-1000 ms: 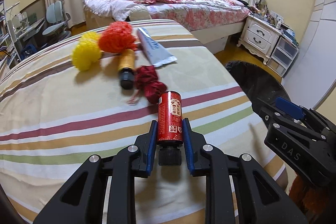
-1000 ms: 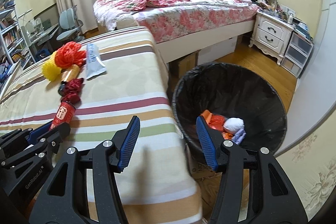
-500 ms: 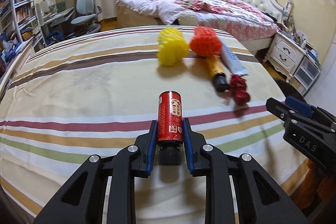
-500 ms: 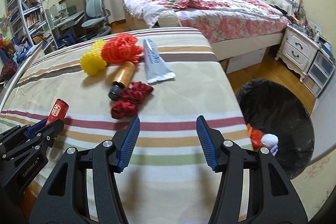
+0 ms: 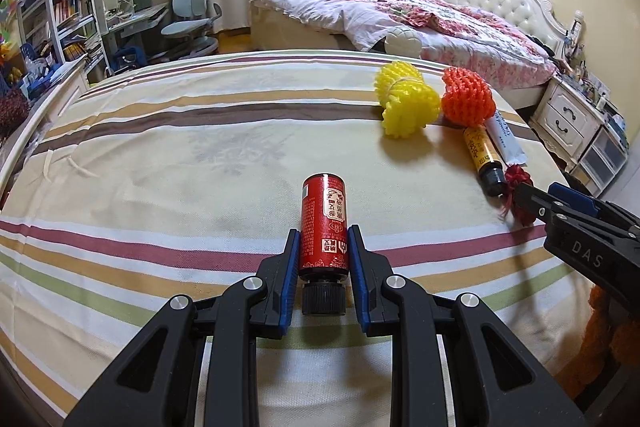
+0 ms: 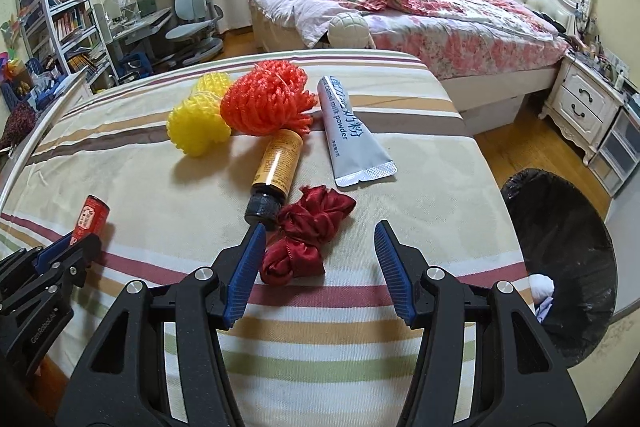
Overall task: Collect trash
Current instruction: 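Hold the red can in the left tool while the right tool grasps the red ribbon bow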
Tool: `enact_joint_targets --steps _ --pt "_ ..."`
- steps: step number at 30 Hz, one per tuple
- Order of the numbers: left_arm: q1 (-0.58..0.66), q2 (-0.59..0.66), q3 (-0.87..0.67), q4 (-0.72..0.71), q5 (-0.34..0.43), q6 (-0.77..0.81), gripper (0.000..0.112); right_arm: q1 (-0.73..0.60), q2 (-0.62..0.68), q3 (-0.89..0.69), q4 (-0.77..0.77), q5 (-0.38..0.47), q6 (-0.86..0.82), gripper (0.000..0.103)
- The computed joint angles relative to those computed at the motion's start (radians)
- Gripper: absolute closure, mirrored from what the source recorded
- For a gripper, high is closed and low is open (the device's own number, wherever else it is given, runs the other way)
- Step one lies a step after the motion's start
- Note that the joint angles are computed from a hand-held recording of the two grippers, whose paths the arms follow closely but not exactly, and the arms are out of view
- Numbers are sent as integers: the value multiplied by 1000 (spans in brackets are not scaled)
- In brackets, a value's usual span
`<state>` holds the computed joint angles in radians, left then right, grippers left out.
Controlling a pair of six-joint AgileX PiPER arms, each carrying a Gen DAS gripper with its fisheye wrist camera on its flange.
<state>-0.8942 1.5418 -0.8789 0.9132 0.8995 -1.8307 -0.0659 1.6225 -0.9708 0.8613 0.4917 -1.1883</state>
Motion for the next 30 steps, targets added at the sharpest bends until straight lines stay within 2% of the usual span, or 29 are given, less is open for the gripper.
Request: enact_joint_targets --steps 5,11,14,21,30 --pt "14 0 4 1 -21 6 88 -11 12 -5 -26 11 21 50" --pt "21 0 8 1 -33 8 88 -16 24 -16 -20 46 8 76" --pt "20 0 6 1 -31 9 88 -18 12 1 5 42 -22 81" --pt "11 4 4 13 -31 -2 88 -46 -15 28 33 52 -60 82" --pt "-27 27 -28 22 -43 -21 88 -153 -57 69 76 84 -150 82"
